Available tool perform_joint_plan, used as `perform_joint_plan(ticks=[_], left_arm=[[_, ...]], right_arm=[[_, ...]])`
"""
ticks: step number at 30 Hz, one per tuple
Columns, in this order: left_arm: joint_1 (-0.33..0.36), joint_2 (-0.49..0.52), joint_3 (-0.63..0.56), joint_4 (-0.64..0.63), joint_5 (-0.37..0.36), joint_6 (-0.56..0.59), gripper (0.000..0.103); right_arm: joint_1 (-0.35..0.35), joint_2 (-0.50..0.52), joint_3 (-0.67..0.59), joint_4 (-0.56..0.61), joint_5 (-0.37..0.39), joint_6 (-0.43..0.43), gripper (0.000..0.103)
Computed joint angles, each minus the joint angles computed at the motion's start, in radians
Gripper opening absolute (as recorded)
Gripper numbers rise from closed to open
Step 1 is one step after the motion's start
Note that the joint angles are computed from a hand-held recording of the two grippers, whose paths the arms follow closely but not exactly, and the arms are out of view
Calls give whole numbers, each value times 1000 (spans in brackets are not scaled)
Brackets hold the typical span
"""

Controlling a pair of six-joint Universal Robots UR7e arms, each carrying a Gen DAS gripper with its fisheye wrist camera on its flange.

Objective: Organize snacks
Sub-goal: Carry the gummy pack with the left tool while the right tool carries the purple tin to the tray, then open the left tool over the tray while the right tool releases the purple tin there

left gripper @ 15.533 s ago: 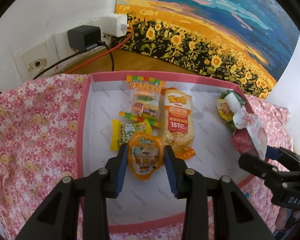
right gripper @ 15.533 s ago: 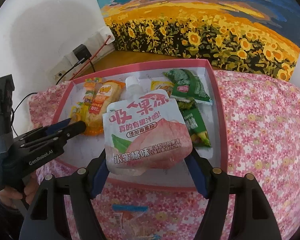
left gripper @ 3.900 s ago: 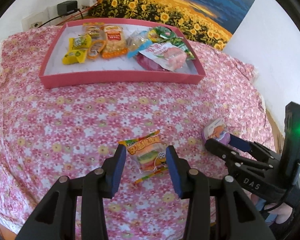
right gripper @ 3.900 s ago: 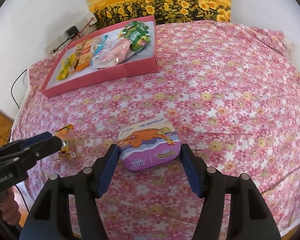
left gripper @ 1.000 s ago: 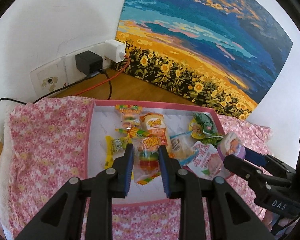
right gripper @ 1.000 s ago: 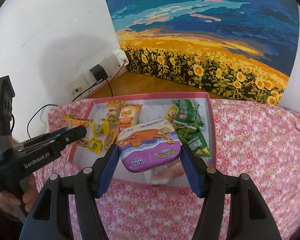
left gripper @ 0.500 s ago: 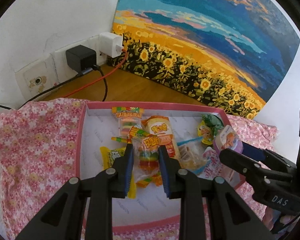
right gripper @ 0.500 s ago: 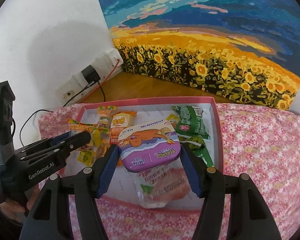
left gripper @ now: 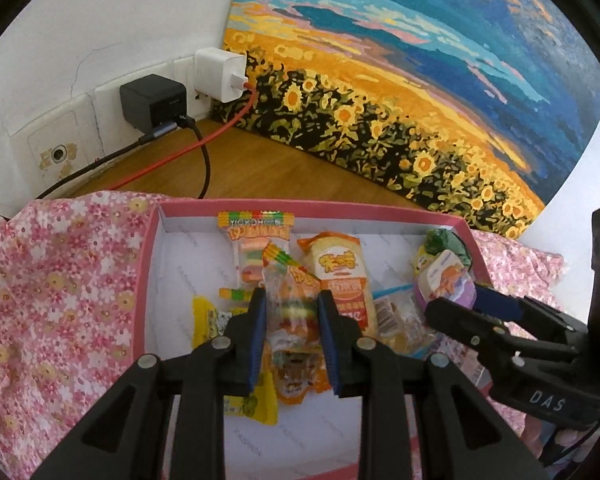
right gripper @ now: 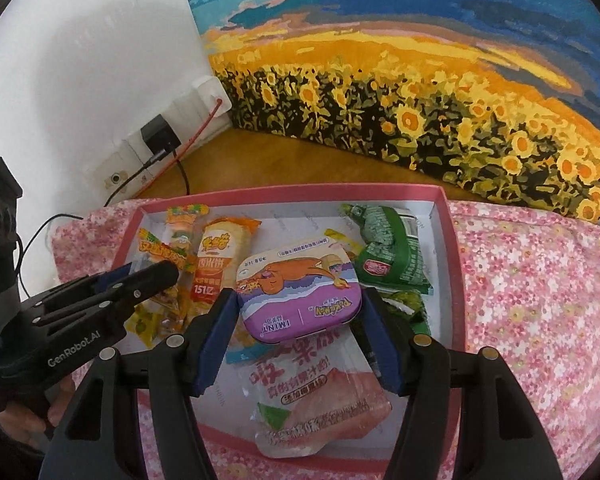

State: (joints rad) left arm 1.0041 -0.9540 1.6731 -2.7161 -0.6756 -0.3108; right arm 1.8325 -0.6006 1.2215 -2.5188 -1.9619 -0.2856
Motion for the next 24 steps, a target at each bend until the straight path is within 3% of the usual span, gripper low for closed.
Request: perform_joint_plan(ticks=[8, 15, 24], left_arm=[[-4, 2, -2, 34, 17, -9, 27], [-14, -15, 22, 42, 32, -35, 46], [-53, -49, 65, 61, 69, -82, 59]], right_arm=[[0, 6, -7, -1, 2, -10, 64], [3, -4, 15, -39, 12, -33, 66], [23, -50, 82, -118, 33, -74, 71]])
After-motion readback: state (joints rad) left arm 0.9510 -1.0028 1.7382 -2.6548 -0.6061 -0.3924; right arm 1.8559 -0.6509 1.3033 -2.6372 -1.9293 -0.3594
